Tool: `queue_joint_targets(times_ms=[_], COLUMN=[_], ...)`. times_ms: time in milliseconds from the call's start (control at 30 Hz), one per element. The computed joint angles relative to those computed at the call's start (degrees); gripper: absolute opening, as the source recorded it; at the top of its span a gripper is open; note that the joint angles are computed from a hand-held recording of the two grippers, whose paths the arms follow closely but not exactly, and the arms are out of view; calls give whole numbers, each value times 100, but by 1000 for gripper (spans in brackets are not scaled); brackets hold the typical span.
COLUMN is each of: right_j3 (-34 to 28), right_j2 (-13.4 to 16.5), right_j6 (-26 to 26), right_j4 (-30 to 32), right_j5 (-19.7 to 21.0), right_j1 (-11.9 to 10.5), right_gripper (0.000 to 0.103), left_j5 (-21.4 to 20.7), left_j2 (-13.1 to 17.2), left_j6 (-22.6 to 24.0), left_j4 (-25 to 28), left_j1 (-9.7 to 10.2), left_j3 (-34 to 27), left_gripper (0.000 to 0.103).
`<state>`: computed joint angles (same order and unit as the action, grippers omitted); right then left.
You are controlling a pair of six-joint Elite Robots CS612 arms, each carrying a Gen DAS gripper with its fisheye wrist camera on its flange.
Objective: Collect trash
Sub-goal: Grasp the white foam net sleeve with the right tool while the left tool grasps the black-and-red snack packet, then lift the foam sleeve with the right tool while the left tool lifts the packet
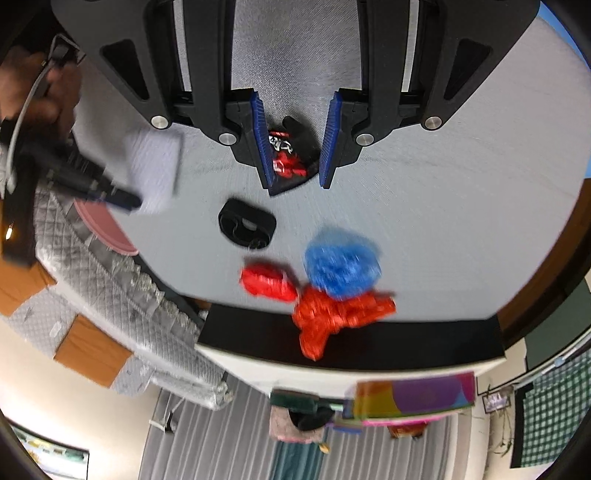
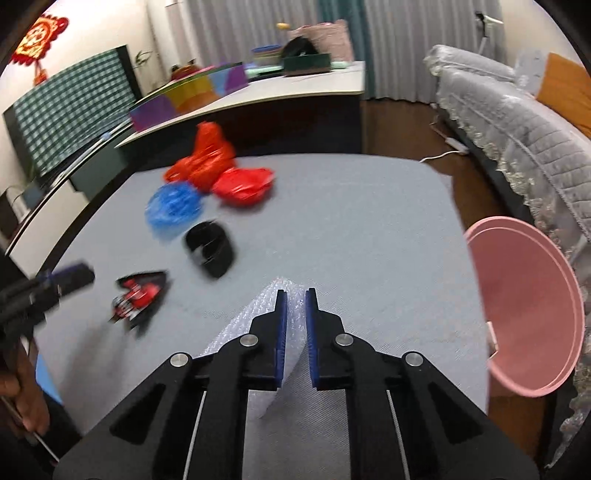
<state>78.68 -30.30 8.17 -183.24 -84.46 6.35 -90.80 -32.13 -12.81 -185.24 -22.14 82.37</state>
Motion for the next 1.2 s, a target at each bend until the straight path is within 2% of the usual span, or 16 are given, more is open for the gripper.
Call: queue_joint_targets(times_ms=[100,133,167,200,233,367,500,633,700,867,1033,1200], right_j3=[-109,-153,-171,-170,-185,-167,-164,-142,-132,-113,-36,45], right_j2=[59,81,93,99,109,79,63,50,48,32,-16,-71], right_j6=[92,127,158,225,283,399,469,315,295,172,115,56], right_j4=[105,182,216,224,234,343,500,550,591,595,409,150], right_j5=[-23,5,42,66,60,164,353,312,362,448,469,290], right_j1=[-45,-57,-66,-74,-74,-77,-65,-27,-26,-25,-37,-17], right_gripper=[16,22,34,40,51,54,54,53,48,13,12,12], left_j5=[35,32,65,91,44,-74,-125,-123,-98,-22,9,67], left_j2=[82,110,125,140,158,188,210,218,214,203,190,154], left_j6=[-55,-74,-84,-118,-158,-204,-173,-131,-81,-51,-53,56], left_j4=[242,383,464,559,631,796,831,804,773,657,476,215], left_j1=[-12,-14,-21,-26,-19,-17,-22,-24,-32,-43,-46,-72], left_j3=[-127,-173,-198,-216,-247,-279,-289,-321,-321,-323,-317,-246], left_gripper=[27,31,34,39,40,40,40,38,37,37,37,37])
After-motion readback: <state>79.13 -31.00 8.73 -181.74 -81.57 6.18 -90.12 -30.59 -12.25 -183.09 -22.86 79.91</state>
